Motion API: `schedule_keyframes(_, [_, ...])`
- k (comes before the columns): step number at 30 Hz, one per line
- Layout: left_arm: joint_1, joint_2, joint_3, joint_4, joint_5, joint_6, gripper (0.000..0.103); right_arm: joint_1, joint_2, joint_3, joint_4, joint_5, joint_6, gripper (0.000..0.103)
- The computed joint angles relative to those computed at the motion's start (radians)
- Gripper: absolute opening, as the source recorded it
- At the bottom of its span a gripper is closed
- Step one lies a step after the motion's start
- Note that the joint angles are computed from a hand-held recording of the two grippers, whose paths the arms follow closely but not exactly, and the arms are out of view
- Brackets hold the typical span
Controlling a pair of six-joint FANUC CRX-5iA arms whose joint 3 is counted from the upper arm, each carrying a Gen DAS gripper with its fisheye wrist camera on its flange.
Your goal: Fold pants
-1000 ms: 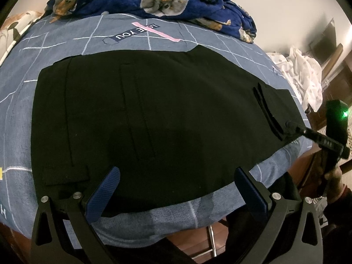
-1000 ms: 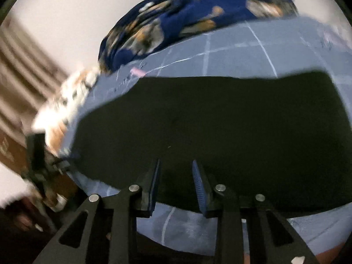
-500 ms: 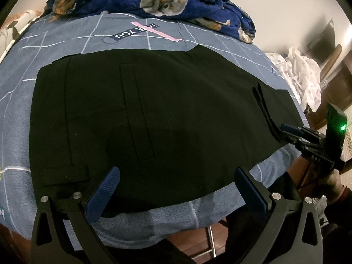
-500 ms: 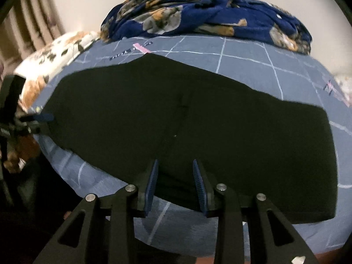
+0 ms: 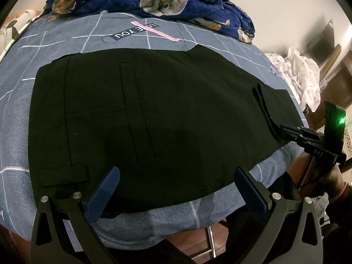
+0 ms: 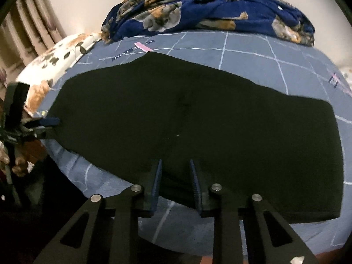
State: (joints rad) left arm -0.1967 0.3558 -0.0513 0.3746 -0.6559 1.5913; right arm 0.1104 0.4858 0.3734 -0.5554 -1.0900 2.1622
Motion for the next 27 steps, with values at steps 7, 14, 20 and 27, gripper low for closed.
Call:
schedule_keyframes(7, [-0.001, -0.001, 0.003, -0.009, -0.005, 0.003, 0.103, -0.027, 0.031, 0.056, -0.06, -0.076, -0.057, 0.012])
schedule_keyframes(14, [0.0, -0.002, -0.006, 0.012, 0.003, -0.005, 0.103, -0.048, 0.042, 0.078, -0.106, -0.112, -0.099, 0.008])
schedule_keyframes(20, [0.001, -0.002, -0.006, 0.014, 0.002, -0.006, 0.103, -0.079, 0.052, 0.096, -0.185, -0.178, -0.121, 0.008])
schedule_keyframes(27, [0.002, 0.002, 0.004, 0.004, -0.007, -0.002, 0.103, -0.078, 0.057, 0.091, -0.188, -0.181, -0.109, 0.008])
